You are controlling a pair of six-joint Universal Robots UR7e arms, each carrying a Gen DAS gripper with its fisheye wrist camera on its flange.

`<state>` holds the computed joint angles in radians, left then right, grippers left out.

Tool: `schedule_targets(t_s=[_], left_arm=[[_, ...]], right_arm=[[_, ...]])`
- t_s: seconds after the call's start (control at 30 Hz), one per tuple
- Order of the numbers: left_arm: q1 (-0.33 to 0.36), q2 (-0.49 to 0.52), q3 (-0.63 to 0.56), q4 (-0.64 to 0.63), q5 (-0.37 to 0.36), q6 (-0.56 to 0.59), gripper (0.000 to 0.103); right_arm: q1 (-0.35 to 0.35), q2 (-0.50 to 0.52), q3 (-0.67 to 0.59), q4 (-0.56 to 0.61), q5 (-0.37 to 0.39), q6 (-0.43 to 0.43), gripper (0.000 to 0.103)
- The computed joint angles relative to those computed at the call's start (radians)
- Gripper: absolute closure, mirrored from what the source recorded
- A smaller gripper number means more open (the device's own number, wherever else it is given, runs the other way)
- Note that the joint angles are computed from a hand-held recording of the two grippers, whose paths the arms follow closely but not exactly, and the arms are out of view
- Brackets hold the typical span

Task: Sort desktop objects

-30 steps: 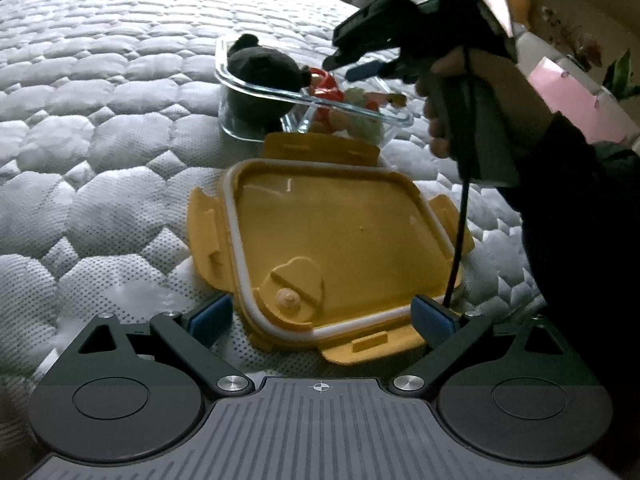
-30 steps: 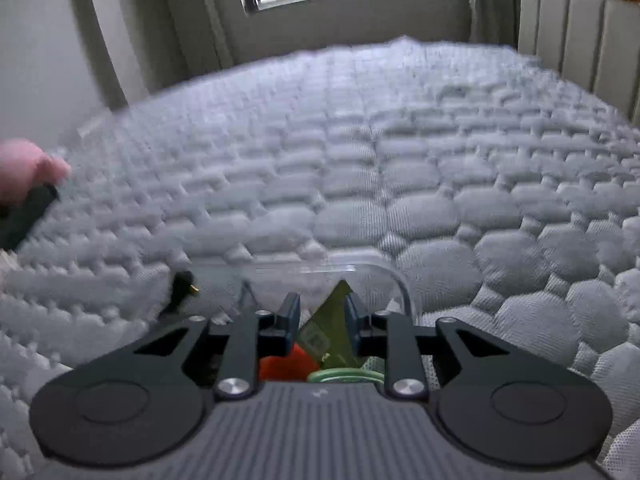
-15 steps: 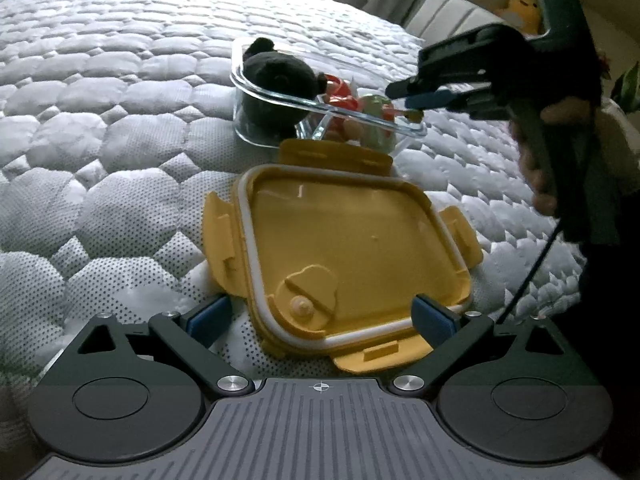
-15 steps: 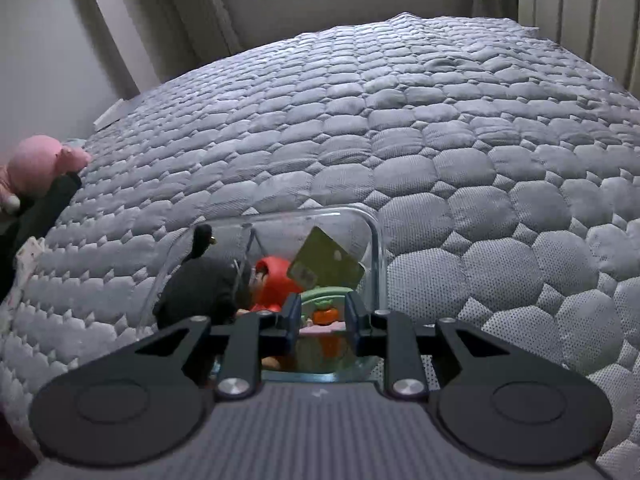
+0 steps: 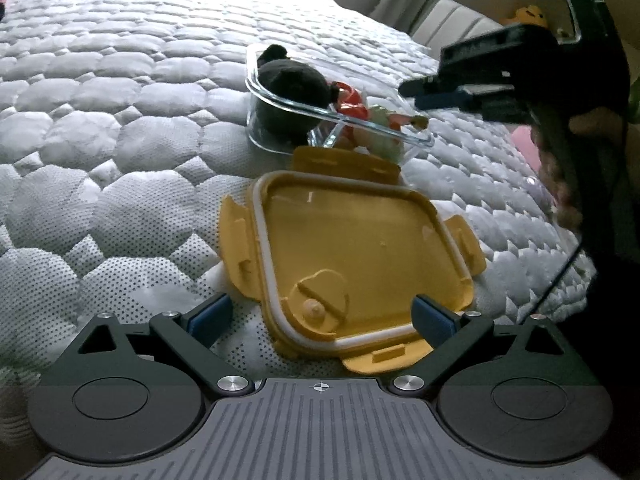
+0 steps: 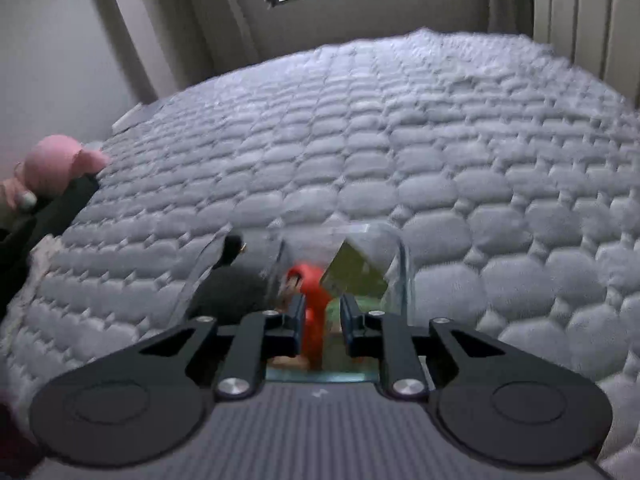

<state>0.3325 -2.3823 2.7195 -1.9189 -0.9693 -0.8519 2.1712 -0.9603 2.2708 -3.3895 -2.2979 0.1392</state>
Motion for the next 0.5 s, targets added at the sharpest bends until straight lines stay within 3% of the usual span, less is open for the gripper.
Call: schedule_targets(t_s=[0.07,0.2,0.33,0.47,0.5], left_arm=[[-0.001,0.004,0.002,-0.006,-0.004,0.004,0.004],[-0.022,-0.015,-0.001,0.030,0.000,-0.015,0.004],[-0.034,-0.040,-0.006,0.072,0.013,-0.046,0.004],[-0.027,-0.026,-0.005,0.057,0.008,-0.041,0.004],[-0.031,-0.026,-0.004,0.059,0.006,-0.040,0.004]], right_arm=[[-0.003,-0.003,0.005,0.027,-0.009,0.030,0.082],[-0.034,0.051,-0.015,-0.028,-0.033,0.028,0.082],[-0.063,0.137,-0.054,-0.156,-0.068,-0.050,0.083],[-0.077,0.122,-0.062,-0.120,-0.051,-0.036,0.083],[-0.078,0.102,-0.062,-0.066,-0.046,-0.016,0.083]])
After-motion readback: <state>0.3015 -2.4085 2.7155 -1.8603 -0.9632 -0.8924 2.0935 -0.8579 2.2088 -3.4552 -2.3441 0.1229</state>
